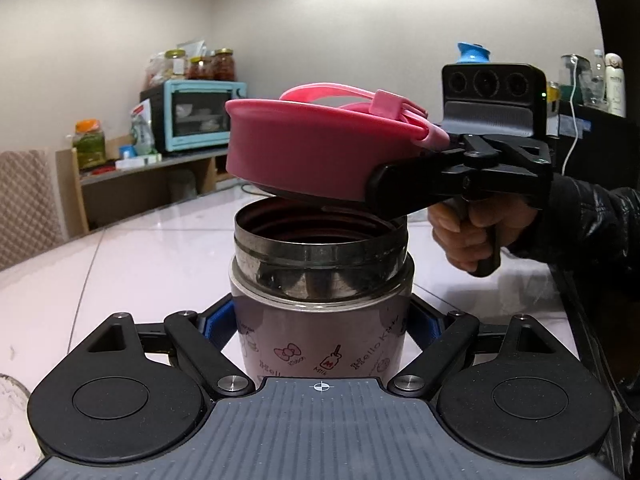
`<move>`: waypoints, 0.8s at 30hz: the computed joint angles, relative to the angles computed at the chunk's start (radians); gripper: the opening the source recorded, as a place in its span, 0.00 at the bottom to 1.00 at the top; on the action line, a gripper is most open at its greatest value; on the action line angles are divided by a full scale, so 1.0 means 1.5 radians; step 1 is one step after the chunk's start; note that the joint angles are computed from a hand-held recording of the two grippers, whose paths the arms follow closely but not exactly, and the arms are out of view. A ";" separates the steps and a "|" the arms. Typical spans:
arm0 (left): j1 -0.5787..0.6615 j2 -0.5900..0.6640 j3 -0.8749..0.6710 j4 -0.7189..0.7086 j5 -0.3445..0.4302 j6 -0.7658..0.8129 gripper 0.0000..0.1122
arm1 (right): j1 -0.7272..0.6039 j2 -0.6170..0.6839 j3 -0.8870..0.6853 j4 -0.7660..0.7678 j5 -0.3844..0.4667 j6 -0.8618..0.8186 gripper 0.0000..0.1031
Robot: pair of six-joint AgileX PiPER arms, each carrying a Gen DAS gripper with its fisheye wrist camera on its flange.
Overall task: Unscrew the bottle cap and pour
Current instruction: 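Tilt and lift the pink lid off the jar with the right tool, then carry the pink lid away from the open jar with the right tool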
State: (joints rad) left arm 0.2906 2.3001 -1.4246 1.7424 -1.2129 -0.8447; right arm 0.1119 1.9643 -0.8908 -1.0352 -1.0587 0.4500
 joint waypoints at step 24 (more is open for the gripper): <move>-0.073 -0.136 0.267 -0.359 0.199 0.188 0.80 | 0.112 -0.057 0.110 0.401 0.075 -0.162 0.82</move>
State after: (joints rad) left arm 0.1816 2.0954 -1.0244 1.2040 -0.9140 -0.5631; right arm 0.2792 1.8792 -0.7258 -0.4342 -0.9469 0.2073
